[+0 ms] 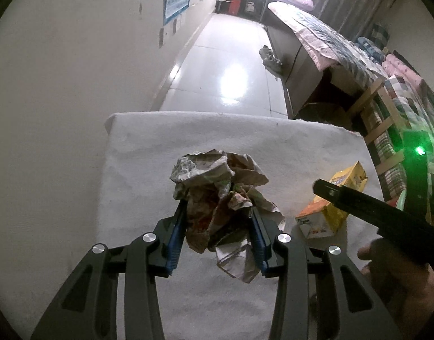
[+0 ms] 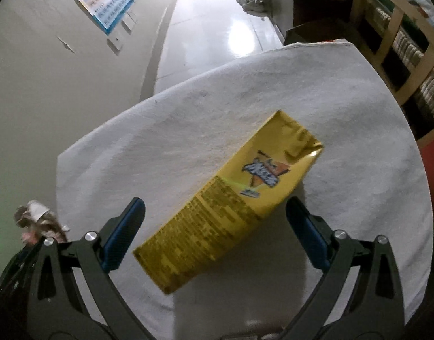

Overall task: Collect trash
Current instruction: 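Grasp the crumpled paper with the left tool while the right tool grasps the yellow carton, then carry crumpled paper and yellow carton over the green bucket and open both tools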

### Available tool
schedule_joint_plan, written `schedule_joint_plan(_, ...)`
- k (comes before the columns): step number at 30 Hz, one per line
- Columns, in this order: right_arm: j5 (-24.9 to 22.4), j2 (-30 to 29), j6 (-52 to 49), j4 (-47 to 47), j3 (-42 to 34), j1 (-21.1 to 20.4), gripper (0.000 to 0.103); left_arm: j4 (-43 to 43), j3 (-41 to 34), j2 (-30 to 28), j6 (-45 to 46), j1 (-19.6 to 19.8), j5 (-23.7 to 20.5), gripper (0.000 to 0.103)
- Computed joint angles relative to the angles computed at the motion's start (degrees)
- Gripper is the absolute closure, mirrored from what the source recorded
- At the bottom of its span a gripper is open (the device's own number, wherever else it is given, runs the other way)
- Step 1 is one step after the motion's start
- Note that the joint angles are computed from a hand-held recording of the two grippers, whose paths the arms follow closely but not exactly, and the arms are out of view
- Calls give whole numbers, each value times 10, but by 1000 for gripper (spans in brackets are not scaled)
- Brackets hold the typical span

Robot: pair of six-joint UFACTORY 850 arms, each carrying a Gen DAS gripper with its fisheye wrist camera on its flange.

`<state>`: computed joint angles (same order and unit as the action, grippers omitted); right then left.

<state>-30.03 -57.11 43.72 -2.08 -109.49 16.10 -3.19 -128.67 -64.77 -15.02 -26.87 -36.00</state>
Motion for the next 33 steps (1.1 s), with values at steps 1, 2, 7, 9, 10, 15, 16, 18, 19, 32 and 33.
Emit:
schedule_joint_plan(1,-3,-5,-10,6,-5,1,21,-4,4,1,2,0,2,65)
schedule_joint_plan(2,-8,-9,-19,8,-9,2,27,-5,8,2,1,-1,4,64)
schedule_joint_plan(7,-2,4,-61,6,15,5,66,0,21,6,-6,-2,9,64)
schedule_joint_plan(9,1,14,-78,3,29,4,67,3,26,9,-10,-3,11,64)
schedule_joint_plan(10,4,23,-79,-6,41,5,67,3,30,12,-11,-3,13,64)
schedule_joint_plan(15,33,71,-65,-58,103,12,67,14,55,32,-22,-9,25,64)
schedule_joint_plan(16,36,78,-61,-67,110,13,67,16,61,39,-24,-12,28,64)
schedule_joint_plan(18,51,104,-48,-91,139,15,67,22,72,49,-28,-15,34,64)
schedule_joint_plan(19,57,112,-46,-95,149,15,67,27,80,56,-32,-18,37,64)
schedule_joint_plan(32,126,246,-8,-136,287,11,67,86,149,130,-89,-59,66,65)
schedule_joint_plan(33,130,257,-8,-137,300,10,67,90,155,137,-93,-65,68,65)
